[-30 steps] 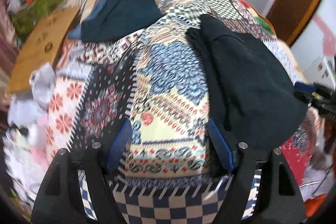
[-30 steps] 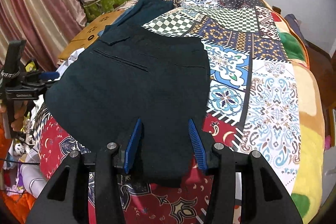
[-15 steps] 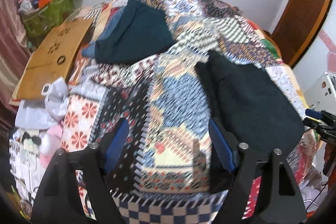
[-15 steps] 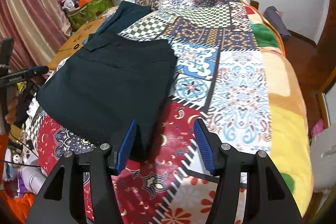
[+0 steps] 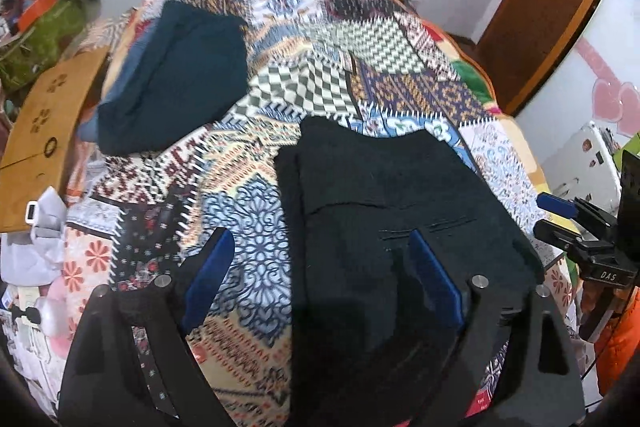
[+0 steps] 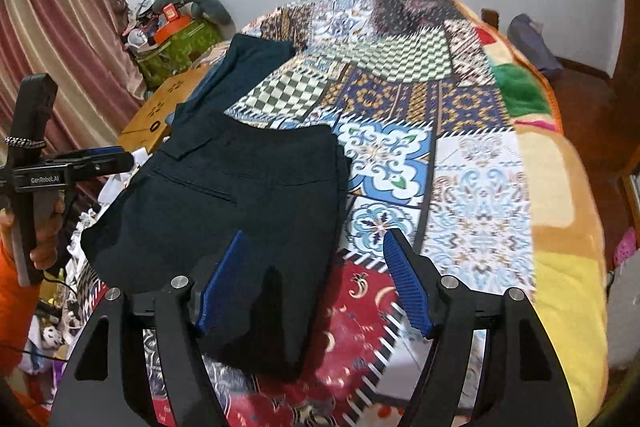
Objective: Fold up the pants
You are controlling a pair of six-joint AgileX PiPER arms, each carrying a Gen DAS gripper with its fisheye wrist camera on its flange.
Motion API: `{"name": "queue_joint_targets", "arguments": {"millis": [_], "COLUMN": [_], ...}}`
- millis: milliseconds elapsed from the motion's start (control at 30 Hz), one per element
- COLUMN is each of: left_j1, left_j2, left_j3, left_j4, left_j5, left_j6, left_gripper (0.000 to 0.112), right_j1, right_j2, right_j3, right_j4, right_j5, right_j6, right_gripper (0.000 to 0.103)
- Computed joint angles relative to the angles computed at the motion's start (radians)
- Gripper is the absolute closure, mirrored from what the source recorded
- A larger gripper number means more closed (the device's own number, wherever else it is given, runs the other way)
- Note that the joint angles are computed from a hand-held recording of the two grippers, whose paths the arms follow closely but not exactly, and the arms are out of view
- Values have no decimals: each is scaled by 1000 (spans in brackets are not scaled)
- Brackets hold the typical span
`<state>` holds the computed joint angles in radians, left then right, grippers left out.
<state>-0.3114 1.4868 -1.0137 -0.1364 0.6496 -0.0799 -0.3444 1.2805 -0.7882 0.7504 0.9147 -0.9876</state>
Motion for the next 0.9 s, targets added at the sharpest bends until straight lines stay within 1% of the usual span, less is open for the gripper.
{"name": "queue_joint_targets", "arguments": {"millis": [133,233,300,367,500,533,600,667,733,767,833,867,900], "left_j1": [35,61,80,97,97,99,107,107,89,83,85,88,91], "left_j2": [96,147,174,212,255,266,282,302,305,305,300,293,280], "left_j3": [-48,-69,-85,-110,-150,-160,-173,-193,-203,-207,-207,-204,-199], "left_j4": [-101,-180,-242,-306,-348,-365,-404,-442,-422,-411,-413,-413,-394], "left_j5": [35,58,82,116,142,151,167,190,185,182,178,175,167], "left_j6": [78,137,188,237,261,274,303,338,327,317,312,307,288], "left_gripper": [23,23,23,23,23,23,23,23,24,27,35,44,57], "right_j1": [45,49,28,18,12,13,17,21,18,20,32,36,40], "right_j2": [103,176,232,281,367,378,398,418,444,451,452,442,438], "right_j3": [-17,-32,-53,-84,-140,-149,-168,-184,-207,-218,-230,-227,-230], "right_j4": [-5,8,44,60,82,85,87,93,107,104,103,102,99], "right_j5": [-21,-11,33,78,150,159,182,205,243,252,253,248,244], "right_j6": [15,23,18,23,25,27,29,28,25,38,47,47,49], "right_gripper": [35,35,31,31,28,27,27,33,45,46,55,57,62]}}
